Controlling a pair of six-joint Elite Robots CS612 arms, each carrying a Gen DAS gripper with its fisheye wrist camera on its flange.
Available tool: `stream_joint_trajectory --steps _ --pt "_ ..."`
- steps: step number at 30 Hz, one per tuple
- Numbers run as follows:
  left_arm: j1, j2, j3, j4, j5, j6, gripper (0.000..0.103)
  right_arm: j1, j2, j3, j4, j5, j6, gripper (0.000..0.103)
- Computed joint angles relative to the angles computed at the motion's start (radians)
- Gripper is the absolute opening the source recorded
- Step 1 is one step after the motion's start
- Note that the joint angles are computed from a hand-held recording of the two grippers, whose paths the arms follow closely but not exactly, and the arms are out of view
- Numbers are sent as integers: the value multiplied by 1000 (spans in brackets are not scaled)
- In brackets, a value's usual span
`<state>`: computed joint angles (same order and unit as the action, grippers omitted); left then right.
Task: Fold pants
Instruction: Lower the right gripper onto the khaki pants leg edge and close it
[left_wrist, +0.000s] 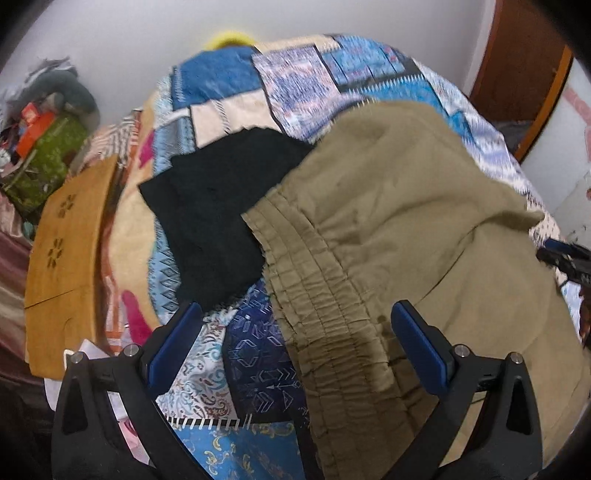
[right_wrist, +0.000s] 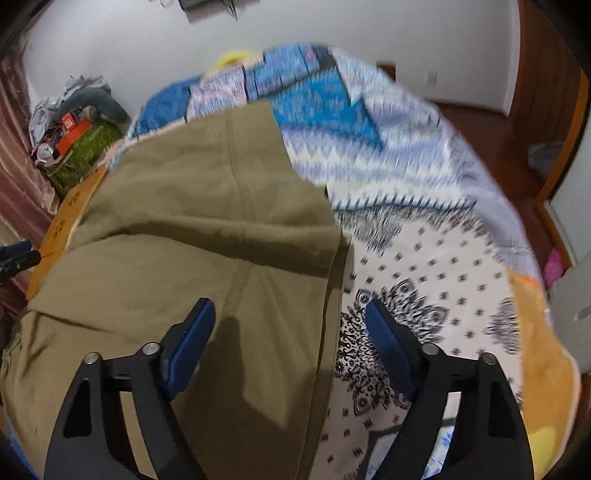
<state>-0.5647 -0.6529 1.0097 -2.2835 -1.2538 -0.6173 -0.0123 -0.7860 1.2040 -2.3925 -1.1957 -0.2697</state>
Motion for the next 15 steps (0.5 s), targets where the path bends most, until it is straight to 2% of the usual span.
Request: stream_joint_trajectory --steps 3,5,7,9,11,12,15 --pt "8 15 -10 0 -54 27 103 -6 24 -38 76 41 12 71" --pt "13 25 -16 -4 -87 39 103 -13 38 -72 164 89 10 63" --pt "20 28 -9 -29 -120 25 101 -19 40 -76 193 125 -5 58" --pt "27 24 4 -62 -162 11 91 -21 36 -69 196 139 -3 51" --pt "31 22 12 -88 -196 2 79 -21 29 -55 178 144 -7 37" --pt "34 19 21 -116 -225 12 66 -19 21 -40 163 146 -9 34" --pt "30 14 32 -130 -218 46 61 -13 12 -19 121 123 -9 22"
